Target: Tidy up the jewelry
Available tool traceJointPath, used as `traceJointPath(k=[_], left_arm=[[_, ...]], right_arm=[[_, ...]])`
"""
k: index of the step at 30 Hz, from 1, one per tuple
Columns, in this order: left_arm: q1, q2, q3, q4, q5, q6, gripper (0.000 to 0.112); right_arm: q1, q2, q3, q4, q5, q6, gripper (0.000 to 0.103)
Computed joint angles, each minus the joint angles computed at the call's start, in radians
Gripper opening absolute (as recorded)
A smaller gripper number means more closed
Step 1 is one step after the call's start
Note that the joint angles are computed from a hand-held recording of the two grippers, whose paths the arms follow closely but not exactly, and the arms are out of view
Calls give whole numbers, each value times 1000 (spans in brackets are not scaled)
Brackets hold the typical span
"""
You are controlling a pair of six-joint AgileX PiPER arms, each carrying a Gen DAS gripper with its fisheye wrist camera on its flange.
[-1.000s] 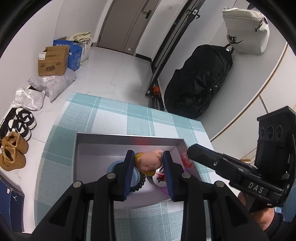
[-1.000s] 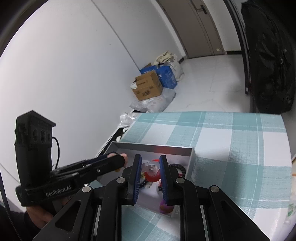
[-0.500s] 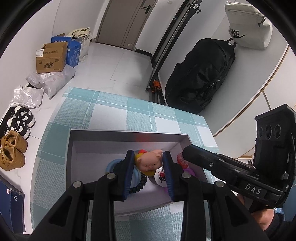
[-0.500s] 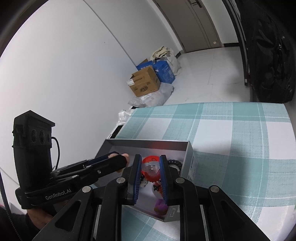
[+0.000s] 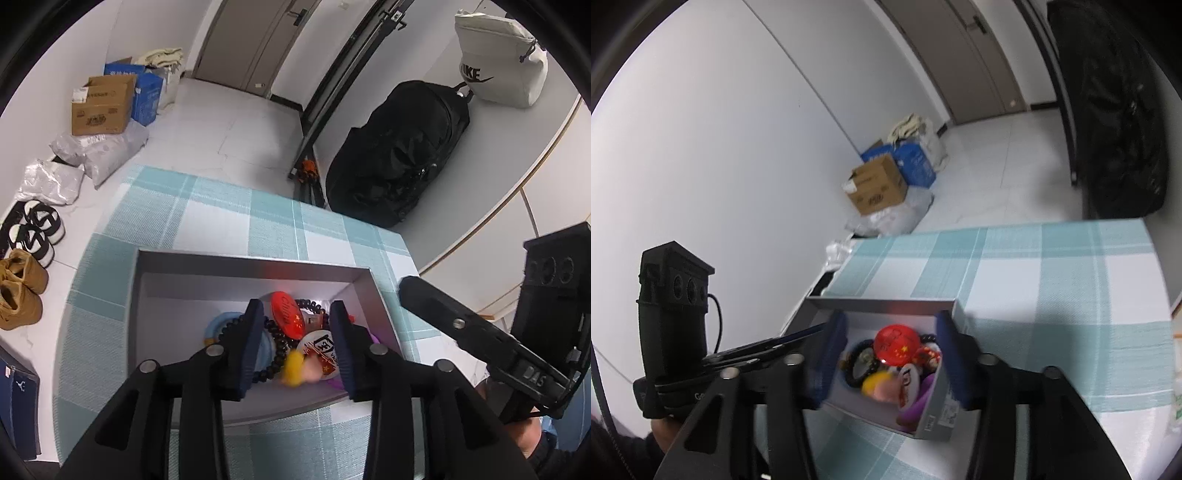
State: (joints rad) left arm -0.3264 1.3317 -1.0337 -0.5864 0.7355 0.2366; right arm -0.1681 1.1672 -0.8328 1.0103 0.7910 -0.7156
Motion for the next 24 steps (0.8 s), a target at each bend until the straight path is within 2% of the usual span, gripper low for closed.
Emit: traceJointPath(k=[1, 4, 9, 14, 16, 19, 24], left_arm=[[-6, -9, 5, 12, -13, -10, 42], [-40, -62, 36, 95, -86, -85, 58], [-91, -121, 75, 224, -170, -181, 60], [-136, -150, 87, 389, -190, -341, 64], [-147, -175, 104, 435, -207, -381, 68], [-184, -212, 128, 577, -231, -512, 77], [-216, -254, 152, 707, -228, -637, 79]], right_arm=[[6, -19, 8, -13, -20, 7, 68], [15, -60, 22, -30, -38, 0, 79], [36, -128, 51, -69, -71, 28, 87], [53, -203, 93, -114, -118, 62, 98], [61, -232, 105, -135, -133, 90, 99], [100, -271, 110, -211, -162, 160, 101], [157, -336, 132, -300, -202, 256, 103]])
